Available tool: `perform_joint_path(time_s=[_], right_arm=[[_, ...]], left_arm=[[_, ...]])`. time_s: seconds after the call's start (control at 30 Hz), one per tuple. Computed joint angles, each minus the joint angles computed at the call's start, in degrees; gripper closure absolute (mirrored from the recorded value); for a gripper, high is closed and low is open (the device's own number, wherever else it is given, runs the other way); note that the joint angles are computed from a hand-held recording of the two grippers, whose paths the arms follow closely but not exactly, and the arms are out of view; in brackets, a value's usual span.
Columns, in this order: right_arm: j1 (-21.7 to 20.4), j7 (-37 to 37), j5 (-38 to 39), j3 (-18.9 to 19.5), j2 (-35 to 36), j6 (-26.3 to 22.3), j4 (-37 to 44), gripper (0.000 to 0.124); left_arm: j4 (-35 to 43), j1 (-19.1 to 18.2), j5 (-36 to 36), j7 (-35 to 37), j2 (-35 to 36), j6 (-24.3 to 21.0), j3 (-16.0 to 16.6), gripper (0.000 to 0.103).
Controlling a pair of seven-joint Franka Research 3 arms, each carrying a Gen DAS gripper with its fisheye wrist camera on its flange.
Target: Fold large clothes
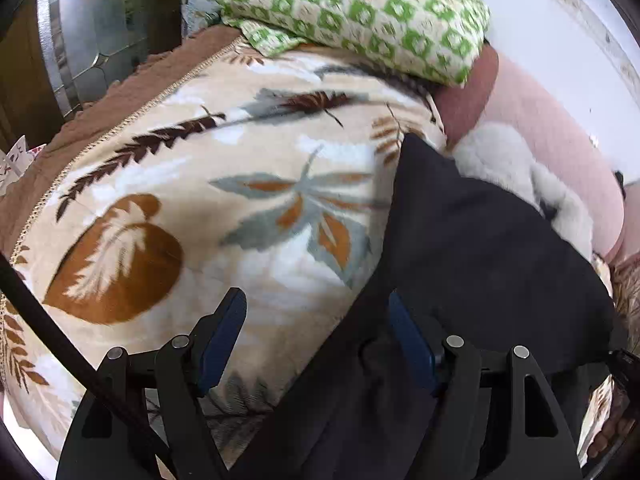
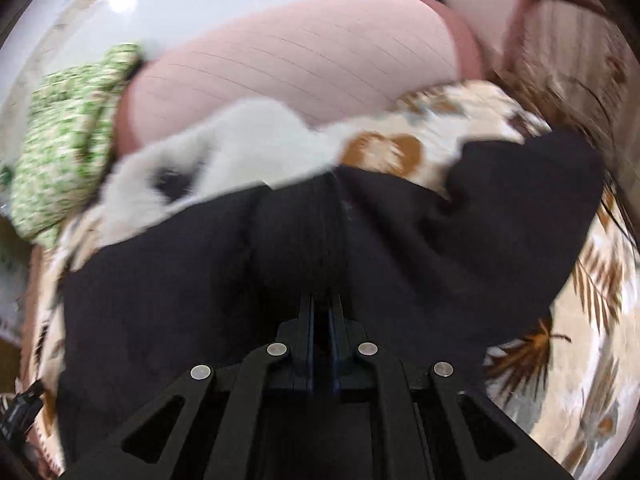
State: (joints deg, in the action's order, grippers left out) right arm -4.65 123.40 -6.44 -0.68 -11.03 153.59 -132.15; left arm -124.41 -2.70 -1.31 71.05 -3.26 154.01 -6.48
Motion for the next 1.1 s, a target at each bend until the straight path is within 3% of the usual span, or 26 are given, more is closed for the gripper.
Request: perform_joint_path(time_s=[0.13, 0.3, 0.53, 0.6, 0.67, 0.73, 0.8, 0.93, 1.0, 1.1], right_arm=[[0.8, -1.6, 5.2, -1.5, 3.8, 1.1, -0.2, 0.117], [1.6, -0.5, 4.9, -1.9, 7.3, 3.5, 0.5, 0.117], [2.1, -3.8, 7.9, -2.7, 6.4, 8.7, -2.5, 0.116], [1.4, -1.8, 5.9, -2.3, 5.0, 6.8, -2.6, 0.114], [1.5, -3.3, 8.0, -2.6, 2.4, 5.4, -3.5, 0.099], [0.8, -4.3, 10.2, -3.1, -2.2, 7.8, -6.9, 0.062], [-2.2, -3.6, 9.4, -2.3, -7.5, 9.7, -10.7, 0.052], [-8.7, -4.5, 7.8, -1.9, -14.6, 7.3, -14.9, 0.047], [-13.0, -3.4, 6.9, -1.6, -17.5, 6.1, -17.1, 0.047], [-16.7, -4.0, 9.6, -4.9, -19.3, 6.8, -19.6, 0.047]], left_arm=[[0.8, -0.4, 3.1, -1.4, 1.4, -1.9, -0.8, 0.030], [0.8, -0.8, 4.8, -1.4, 1.5, -1.8, -1.2, 0.030], [0.9, -1.3, 6.5, -2.8, 1.7, -2.0, -1.5, 0.030], [-0.1, -1.6, 6.5, -2.7, 0.8, -1.0, -1.7, 0.030], [-1.4, -2.1, 5.8, -1.4, -0.3, 0.0, -1.8, 0.030], [-2.5, -3.0, 3.9, 1.0, -1.1, 0.6, -1.9, 0.030], [-3.3, -3.3, 6.9, -0.5, -1.5, 1.0, -2.6, 0.026], [-3.8, -2.7, 22.5, -10.8, -1.1, 1.5, -4.5, 0.024], [-3.5, -2.9, 27.0, -13.4, -0.6, 0.9, -4.6, 0.023], [-3.3, -3.2, 32.2, -16.9, 0.1, 0.6, -4.6, 0.022]])
